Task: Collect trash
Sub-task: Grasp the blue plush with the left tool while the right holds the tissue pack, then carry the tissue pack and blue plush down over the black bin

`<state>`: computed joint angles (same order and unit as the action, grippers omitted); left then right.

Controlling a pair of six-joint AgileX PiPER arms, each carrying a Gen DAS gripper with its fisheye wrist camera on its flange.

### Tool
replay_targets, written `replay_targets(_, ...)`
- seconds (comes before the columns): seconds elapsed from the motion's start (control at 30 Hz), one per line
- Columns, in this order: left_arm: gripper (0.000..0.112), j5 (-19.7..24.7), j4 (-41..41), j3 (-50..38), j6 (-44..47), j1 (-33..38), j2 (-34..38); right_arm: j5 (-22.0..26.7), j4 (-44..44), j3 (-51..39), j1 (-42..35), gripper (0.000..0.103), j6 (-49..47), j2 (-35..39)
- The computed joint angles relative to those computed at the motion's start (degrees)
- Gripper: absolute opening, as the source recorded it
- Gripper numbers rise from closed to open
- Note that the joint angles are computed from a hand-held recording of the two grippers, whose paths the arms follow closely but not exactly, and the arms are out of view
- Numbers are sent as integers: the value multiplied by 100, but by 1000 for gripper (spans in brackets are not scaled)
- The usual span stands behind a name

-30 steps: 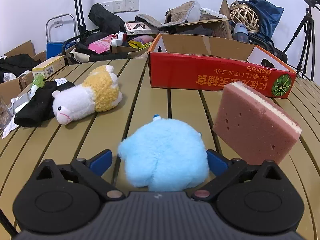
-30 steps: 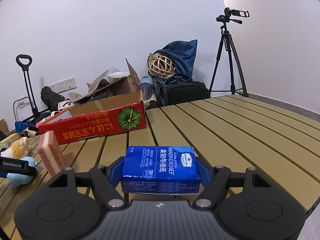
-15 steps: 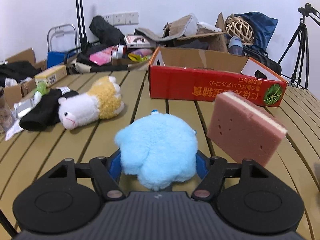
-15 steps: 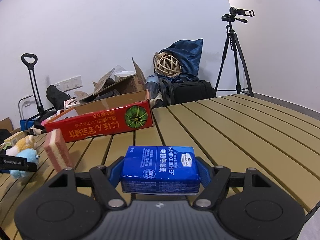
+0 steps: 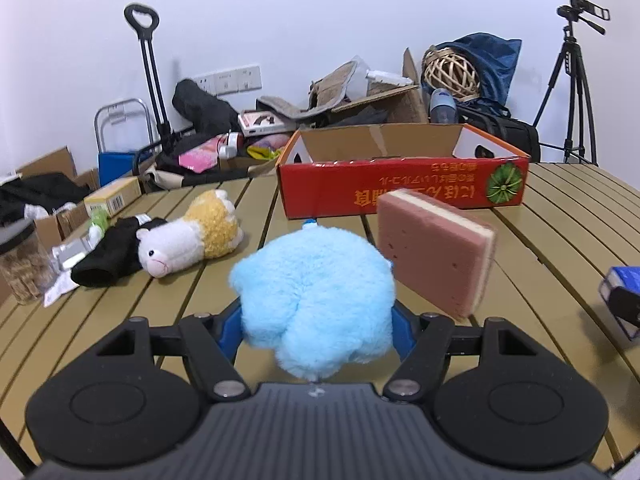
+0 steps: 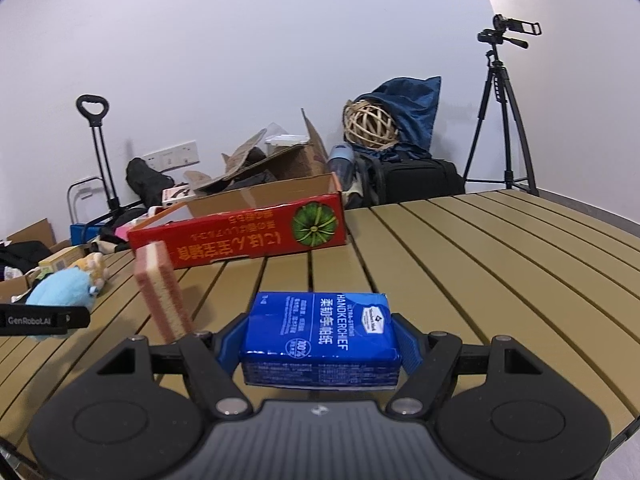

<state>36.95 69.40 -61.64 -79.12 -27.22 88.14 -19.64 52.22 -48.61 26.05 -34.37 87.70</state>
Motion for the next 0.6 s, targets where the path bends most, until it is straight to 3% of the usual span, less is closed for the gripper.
replay_targets(0.6,71,1534,-74,610,-729,-1819,-901,272,-914,951,73,72,513,-1156)
